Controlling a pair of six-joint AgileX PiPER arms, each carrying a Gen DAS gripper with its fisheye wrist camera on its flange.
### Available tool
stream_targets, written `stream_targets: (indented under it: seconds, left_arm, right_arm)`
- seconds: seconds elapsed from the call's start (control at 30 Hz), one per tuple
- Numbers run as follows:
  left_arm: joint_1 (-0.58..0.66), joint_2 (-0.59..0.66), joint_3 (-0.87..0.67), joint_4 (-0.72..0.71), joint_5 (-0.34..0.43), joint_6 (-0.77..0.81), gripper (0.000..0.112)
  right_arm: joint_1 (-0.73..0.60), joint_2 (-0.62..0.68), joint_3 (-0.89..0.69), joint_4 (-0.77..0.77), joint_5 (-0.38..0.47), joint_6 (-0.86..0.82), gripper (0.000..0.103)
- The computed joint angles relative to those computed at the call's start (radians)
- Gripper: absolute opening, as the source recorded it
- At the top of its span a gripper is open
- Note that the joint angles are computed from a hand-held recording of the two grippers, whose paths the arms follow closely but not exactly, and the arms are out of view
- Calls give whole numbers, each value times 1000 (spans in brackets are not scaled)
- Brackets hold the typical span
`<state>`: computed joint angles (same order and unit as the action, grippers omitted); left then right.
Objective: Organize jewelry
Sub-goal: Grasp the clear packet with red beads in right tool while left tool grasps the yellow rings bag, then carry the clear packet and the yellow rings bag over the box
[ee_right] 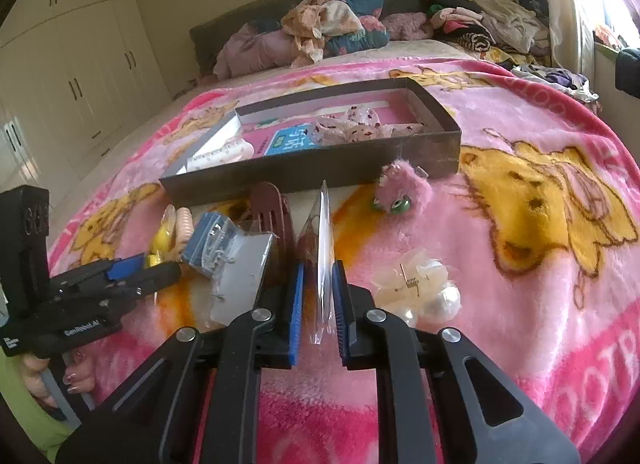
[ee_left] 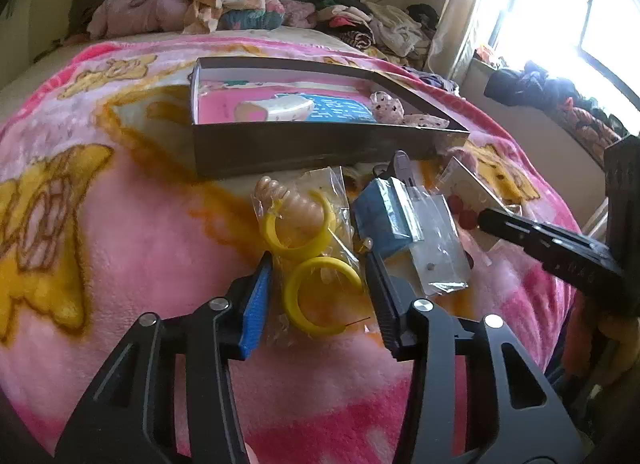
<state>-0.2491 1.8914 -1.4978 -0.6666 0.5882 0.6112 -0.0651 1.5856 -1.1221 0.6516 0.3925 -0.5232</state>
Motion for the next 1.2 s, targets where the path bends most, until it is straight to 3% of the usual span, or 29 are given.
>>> stream_targets:
  seconds: [0.43, 0.67, 1.2]
  left_arm:
    - [11, -54, 3, -2, -6, -7, 33]
    - [-1, -59, -24, 10, -8, -23, 33]
    - [-70, 15, -182, 54, 5, -87, 33]
  right_arm:
    - [-39, -56, 40, 106, -14, -71, 10]
    - [-85, -105, 62, 240, -4, -190, 10]
    - [-203, -121, 48, 411, 65, -309, 10]
